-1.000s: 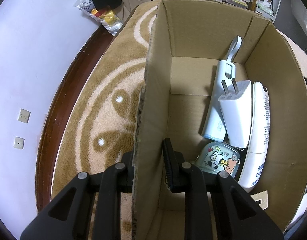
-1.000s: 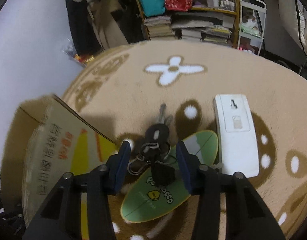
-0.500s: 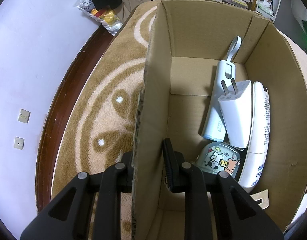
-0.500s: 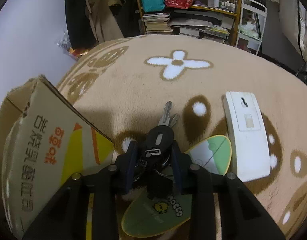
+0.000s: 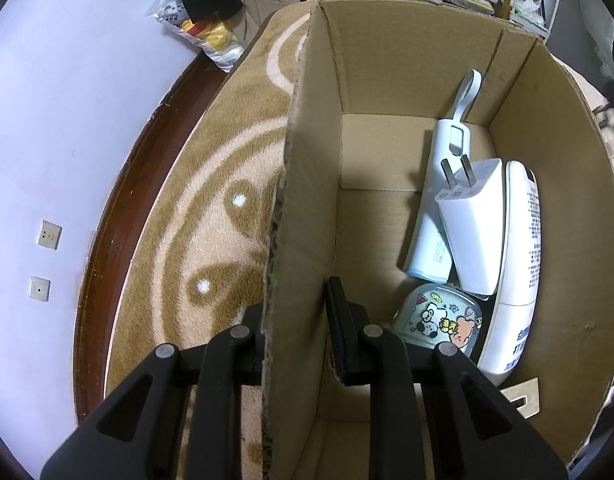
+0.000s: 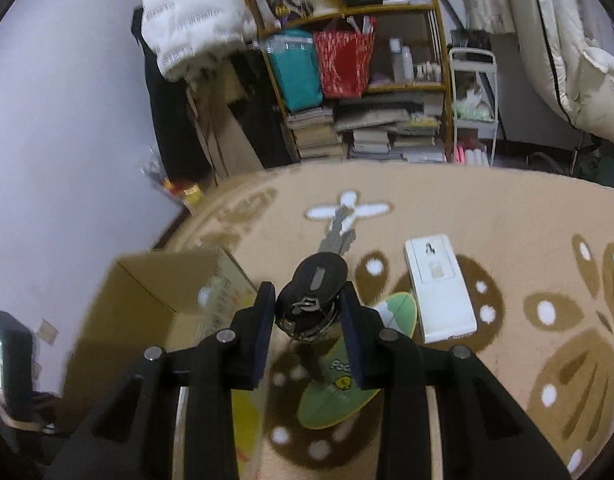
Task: Organize rigid objects
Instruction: 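Carry the keys with the right tool and release them into the box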
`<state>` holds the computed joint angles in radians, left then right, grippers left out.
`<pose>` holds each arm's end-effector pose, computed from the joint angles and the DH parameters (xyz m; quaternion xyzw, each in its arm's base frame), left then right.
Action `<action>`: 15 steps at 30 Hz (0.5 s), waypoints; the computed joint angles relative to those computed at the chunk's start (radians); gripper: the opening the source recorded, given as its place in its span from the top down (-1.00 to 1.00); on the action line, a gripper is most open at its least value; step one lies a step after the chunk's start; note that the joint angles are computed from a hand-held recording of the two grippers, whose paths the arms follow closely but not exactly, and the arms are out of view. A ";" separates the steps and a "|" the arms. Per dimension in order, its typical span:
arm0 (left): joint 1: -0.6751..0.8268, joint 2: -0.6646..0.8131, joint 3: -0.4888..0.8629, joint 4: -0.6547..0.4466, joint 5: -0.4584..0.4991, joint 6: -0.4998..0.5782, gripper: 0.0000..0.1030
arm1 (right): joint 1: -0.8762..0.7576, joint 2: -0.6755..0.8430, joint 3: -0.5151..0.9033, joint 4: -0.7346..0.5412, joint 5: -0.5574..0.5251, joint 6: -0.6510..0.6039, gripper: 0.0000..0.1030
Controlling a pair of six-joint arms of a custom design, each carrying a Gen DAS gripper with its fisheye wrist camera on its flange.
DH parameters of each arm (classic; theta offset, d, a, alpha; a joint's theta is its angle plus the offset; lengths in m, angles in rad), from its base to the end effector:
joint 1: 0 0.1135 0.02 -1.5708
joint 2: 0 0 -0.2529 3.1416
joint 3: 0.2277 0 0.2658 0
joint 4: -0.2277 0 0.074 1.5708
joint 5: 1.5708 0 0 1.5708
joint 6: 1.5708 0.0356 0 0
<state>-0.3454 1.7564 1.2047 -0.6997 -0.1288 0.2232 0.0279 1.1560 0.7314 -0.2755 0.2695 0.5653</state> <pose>0.3337 -0.1152 0.1737 0.2665 0.9485 0.0537 0.1623 0.2617 -0.0022 0.2232 0.2932 0.8512 0.0056 0.4353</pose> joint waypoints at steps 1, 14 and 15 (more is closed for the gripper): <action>-0.001 -0.001 0.000 0.000 -0.002 0.002 0.60 | 0.008 -0.027 -0.001 -0.004 0.001 0.007 0.34; -0.022 -0.011 -0.013 0.004 -0.019 -0.011 0.59 | 0.243 -0.177 0.098 -0.076 0.105 0.008 0.34; -0.019 -0.010 -0.010 0.001 -0.015 -0.014 0.59 | 0.266 -0.169 0.108 -0.077 0.116 0.002 0.34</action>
<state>-0.3649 1.7465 1.1947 -0.6985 -0.1440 0.2093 0.2940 0.9865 0.8390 -0.3524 0.3856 0.5675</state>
